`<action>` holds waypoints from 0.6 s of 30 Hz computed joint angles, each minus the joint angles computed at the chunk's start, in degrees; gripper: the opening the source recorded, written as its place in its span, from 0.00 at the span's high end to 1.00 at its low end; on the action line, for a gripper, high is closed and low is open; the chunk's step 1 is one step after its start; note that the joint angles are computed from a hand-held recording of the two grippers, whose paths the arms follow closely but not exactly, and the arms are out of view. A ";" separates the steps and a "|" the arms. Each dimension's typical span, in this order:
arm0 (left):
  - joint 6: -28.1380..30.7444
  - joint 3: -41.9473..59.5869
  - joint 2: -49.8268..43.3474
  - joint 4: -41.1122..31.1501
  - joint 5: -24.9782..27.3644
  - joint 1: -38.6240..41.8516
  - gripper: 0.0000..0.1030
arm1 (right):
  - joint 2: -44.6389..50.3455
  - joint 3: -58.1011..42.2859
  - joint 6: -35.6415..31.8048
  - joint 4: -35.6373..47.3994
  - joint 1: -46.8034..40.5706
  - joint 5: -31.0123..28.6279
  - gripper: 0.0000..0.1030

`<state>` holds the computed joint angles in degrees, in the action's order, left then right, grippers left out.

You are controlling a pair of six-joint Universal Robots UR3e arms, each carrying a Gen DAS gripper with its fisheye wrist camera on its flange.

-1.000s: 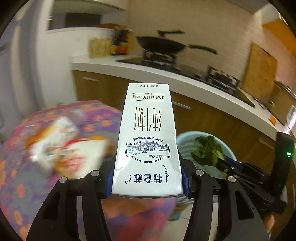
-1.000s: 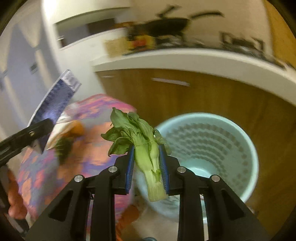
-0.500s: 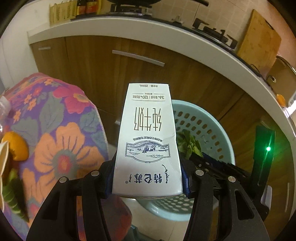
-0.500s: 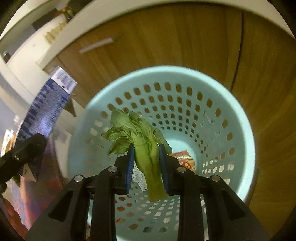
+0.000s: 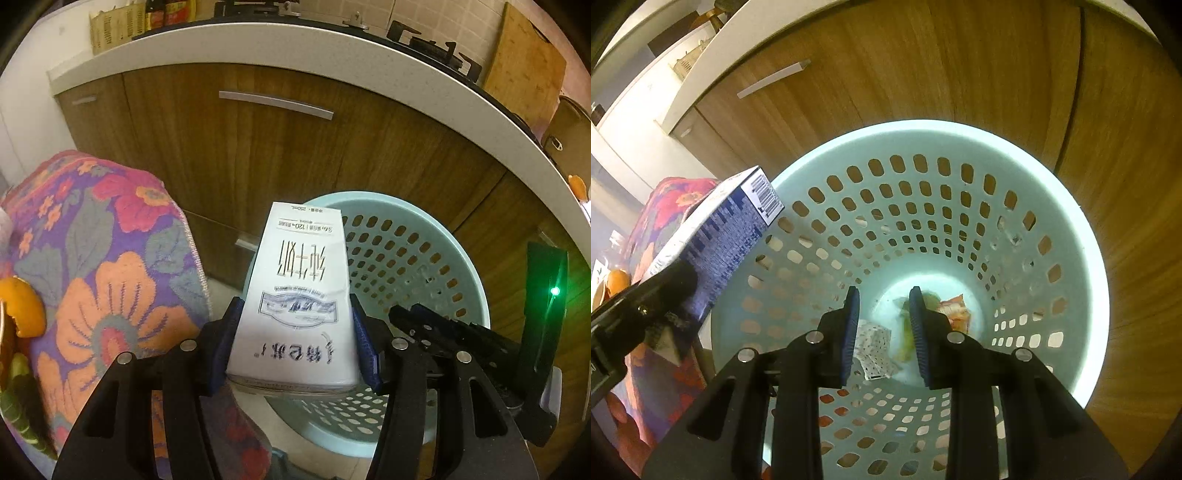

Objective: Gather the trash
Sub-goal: 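Carry bok choy and milk carton over the basket and release both, then return both tools to the table toward the paper cup and wrapper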

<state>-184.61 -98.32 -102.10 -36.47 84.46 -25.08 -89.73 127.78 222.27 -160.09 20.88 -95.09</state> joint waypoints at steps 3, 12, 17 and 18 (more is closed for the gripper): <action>0.49 -1.24 1.73 0.06 -0.81 0.33 0.40 | -1.57 1.04 0.28 -0.29 -0.06 0.30 0.76; 0.88 -7.12 9.11 2.51 -1.94 2.11 0.37 | -5.88 0.83 1.82 3.17 3.06 -2.90 0.76; 1.77 -12.58 16.30 3.34 -3.85 4.28 0.37 | -6.57 -0.97 3.20 4.63 6.17 -5.28 0.76; 2.07 -13.77 17.83 3.68 -4.32 4.78 0.37 | -6.86 -1.29 3.31 4.78 6.88 -6.01 0.76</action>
<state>-182.55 -112.08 -84.27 -32.79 80.14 -20.30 -96.59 126.49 225.58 -155.31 27.77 -101.10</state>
